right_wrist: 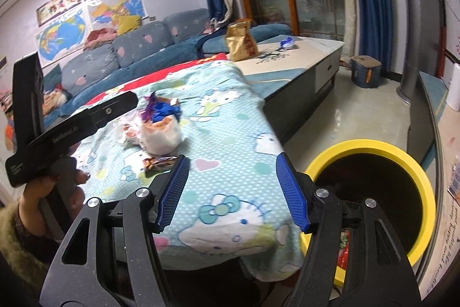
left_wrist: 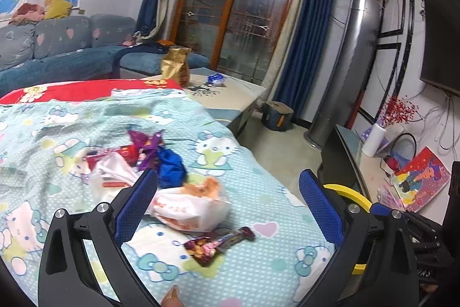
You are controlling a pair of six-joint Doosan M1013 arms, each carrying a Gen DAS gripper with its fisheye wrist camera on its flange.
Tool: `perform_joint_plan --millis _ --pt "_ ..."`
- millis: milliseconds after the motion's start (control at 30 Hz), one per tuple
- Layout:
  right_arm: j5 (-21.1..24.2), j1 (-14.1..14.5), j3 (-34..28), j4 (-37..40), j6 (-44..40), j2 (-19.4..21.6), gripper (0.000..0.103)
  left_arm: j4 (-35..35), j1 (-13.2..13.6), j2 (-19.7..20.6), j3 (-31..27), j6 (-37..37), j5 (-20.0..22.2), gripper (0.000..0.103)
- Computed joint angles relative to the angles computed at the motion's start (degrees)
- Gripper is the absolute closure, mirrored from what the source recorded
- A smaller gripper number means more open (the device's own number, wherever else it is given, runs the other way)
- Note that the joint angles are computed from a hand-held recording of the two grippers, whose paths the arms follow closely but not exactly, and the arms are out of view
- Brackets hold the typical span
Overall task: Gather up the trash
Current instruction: 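Move both grippers back over the wrappers on the bed, then grasp the purple wrapper with the left gripper while the right grasps the chocolate bar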
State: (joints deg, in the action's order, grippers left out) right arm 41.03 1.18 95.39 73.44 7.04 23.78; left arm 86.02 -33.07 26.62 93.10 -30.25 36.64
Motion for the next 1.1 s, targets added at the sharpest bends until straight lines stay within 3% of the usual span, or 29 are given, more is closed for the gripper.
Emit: perform_joint_plan --millis 633,900,1100 --pt "2.8 5.8 -5.5 -11.1 2.3 4.0 0.048 -2.6 3.1 -3.1 4.5 -3.3 1.5 0.008" --pt "3.1 7.5 -9.0 -16.1 4.5 6.9 0.048 -6.3 4.6 -2.8 3.9 0.7 -0.5 0.019" --pt "6.3 7.7 -10.9 -17.0 3.0 8.5 0.048 -10.6 6.0 -1.5 1.7 6.4 -1.5 0.027"
